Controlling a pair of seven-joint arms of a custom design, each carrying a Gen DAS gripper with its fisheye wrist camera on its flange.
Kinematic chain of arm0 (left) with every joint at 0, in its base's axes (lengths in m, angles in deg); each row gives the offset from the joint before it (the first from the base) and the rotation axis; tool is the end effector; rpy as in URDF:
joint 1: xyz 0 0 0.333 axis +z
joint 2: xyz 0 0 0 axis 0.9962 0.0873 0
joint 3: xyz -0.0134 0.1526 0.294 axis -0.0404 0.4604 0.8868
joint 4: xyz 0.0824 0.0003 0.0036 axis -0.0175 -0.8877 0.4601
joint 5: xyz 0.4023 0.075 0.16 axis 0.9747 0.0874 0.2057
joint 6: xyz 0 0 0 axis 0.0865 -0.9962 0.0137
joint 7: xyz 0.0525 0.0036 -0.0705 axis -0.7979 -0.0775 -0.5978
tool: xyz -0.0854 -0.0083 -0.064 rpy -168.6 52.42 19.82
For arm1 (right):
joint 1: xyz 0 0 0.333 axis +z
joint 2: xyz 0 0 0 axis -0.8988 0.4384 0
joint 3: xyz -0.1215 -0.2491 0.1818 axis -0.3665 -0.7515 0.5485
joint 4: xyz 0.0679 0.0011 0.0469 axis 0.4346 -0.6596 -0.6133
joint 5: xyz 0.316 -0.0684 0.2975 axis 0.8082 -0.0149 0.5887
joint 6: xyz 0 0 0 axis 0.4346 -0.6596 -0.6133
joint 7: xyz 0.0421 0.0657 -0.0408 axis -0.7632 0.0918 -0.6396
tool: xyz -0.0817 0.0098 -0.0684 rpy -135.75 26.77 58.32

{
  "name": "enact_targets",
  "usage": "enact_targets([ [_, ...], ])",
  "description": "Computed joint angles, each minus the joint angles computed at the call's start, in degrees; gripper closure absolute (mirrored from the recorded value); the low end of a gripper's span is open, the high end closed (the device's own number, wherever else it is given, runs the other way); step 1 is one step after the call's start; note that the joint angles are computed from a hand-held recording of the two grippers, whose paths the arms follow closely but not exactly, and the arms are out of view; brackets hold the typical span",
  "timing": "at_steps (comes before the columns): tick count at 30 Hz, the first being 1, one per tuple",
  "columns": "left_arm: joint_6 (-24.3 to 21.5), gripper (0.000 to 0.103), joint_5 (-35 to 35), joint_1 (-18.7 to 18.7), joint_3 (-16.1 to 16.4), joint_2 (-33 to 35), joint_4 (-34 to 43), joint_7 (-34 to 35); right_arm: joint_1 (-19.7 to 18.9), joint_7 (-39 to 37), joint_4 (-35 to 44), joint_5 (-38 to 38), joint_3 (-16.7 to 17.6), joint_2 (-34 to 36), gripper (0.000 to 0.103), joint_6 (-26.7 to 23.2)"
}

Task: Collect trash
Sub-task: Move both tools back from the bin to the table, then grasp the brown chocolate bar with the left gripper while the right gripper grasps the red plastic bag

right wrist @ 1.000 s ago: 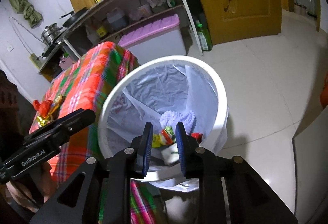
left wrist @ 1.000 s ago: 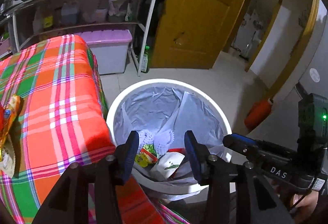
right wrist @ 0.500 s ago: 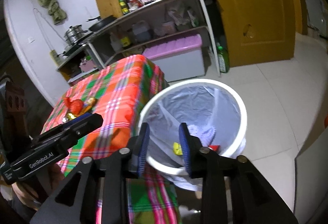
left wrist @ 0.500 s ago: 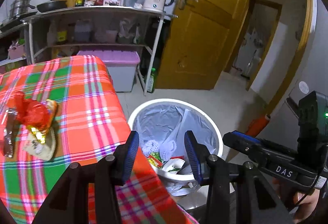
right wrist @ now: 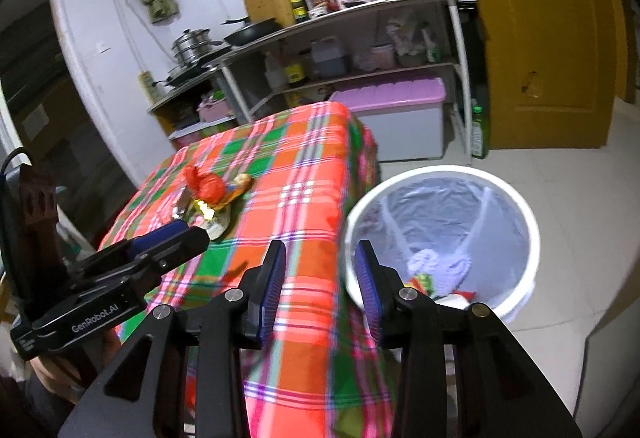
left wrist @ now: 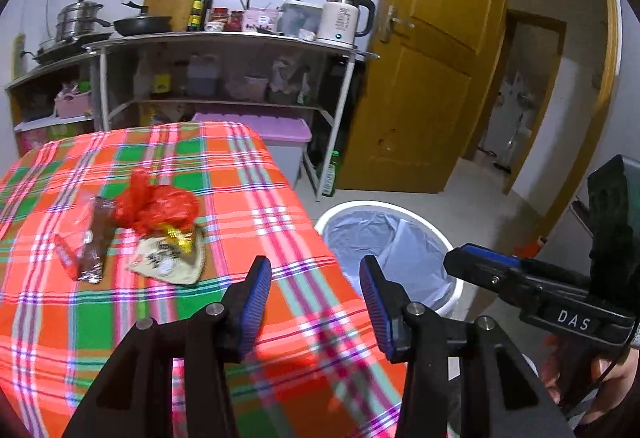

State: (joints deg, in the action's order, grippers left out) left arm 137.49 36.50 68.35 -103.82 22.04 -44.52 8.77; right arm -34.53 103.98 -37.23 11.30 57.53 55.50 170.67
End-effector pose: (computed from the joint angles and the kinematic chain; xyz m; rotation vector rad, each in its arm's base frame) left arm 0.4517 -0.3890 0.4916 -1.7113 1.7275 -1.1054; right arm 0.4840 0.3837 0.4983 -1.7844 1.3395 -0.2418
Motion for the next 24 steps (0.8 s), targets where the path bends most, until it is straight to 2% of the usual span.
enact_targets([
  [8, -1.24, 0.057, -0.16, 2.78, -0.98, -6.58, -6.3, -2.16, 1.33, -4.42, 3.41, 0.93, 1.42, 2.36, 0.065, -1.56],
  [11, -1.29, 0.057, -0.65, 4.4, -1.65, -8.87, -8.48, -2.74, 1.61, -6.03, 5.18, 1.1, 2.03, 3.67, 0.06, -2.06],
  [24, -1.28, 0.057, -3.22, 10.78, -4.04, -14.51, -13.47, -3.0, 1.89, -9.7, 12.85, 1.03, 3.9, 9.92, 0.059, -5.36],
])
